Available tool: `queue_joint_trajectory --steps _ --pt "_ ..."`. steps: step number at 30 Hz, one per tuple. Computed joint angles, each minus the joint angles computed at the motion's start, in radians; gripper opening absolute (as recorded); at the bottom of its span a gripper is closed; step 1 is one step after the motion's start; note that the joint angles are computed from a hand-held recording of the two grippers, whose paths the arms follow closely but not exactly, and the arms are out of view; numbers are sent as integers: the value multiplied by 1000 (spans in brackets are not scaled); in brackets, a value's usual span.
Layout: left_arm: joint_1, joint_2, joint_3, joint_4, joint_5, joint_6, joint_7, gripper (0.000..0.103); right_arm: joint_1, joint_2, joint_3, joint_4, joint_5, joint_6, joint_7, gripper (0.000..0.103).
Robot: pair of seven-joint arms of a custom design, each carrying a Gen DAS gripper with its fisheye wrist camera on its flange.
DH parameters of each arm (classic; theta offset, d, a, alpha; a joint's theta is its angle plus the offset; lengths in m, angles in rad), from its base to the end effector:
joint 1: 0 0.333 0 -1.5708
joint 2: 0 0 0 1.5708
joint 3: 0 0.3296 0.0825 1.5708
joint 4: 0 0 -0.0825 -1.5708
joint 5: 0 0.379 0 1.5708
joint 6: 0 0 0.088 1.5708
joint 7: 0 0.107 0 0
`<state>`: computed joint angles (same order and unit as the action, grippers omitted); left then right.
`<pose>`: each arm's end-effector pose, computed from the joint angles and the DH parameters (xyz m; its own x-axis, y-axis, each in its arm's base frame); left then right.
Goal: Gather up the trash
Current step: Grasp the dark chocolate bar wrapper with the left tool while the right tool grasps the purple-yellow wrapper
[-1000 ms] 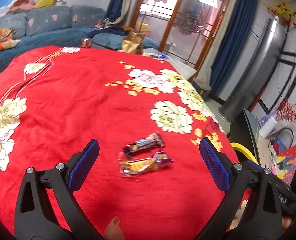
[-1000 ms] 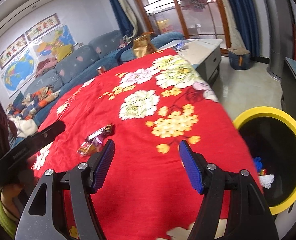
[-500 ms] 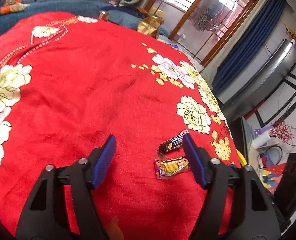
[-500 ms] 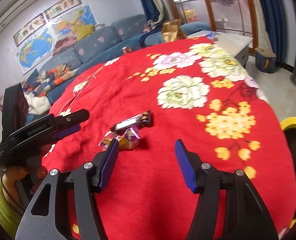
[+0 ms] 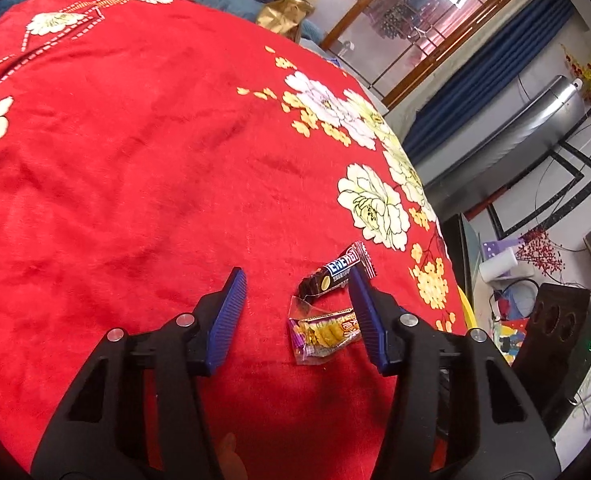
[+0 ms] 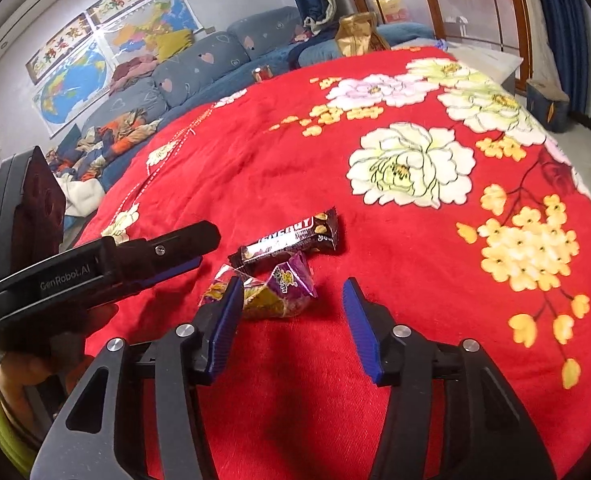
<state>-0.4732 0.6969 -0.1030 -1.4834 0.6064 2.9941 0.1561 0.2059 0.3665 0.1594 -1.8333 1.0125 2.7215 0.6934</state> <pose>0.6300 -0.4333 0.3681 0.1074 -0.8295 0.5480 -0.7489 -0.4300 -0.5042 0.6397 0.2001 0.3930 0.4630 -0.8036 -0.3741 -0.7683 -0.1534 -0.6214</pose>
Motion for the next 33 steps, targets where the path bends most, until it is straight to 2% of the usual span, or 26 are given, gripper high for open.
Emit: queue_joint_trajectory --steps 3,4,8,10,15,20,28,30,33 --pt "37 34 -60 42 -31 -17 71 45 -5 5 2 5 3 -24 2 35" --pt "37 40 -64 51 -39 -25 84 45 -7 5 3 4 7 -32 -2 30" --pt "36 67 -76 90 -71 -54 128 44 -13 -11 1 -18 26 -44 -17 23" --pt "29 73 -72 100 -78 -64 141 44 -2 -18 -10 -29 6 -34 3 11" --pt "17 94 -73 139 -92 -94 181 38 -14 -49 -18 -73 22 -28 0 11" --pt "8 113 -71 175 -108 -116 202 38 -23 -98 -28 -137 61 -3 -37 11" --pt "-3 139 -52 211 -129 -108 165 38 -35 -147 -54 -195 107 22 -52 10" --pt "-11 143 -42 223 -125 -124 156 25 -38 -158 -60 -206 120 34 -60 10" --pt "-13 150 -40 231 -121 -120 150 18 -42 -170 -69 -216 132 54 -64 10"
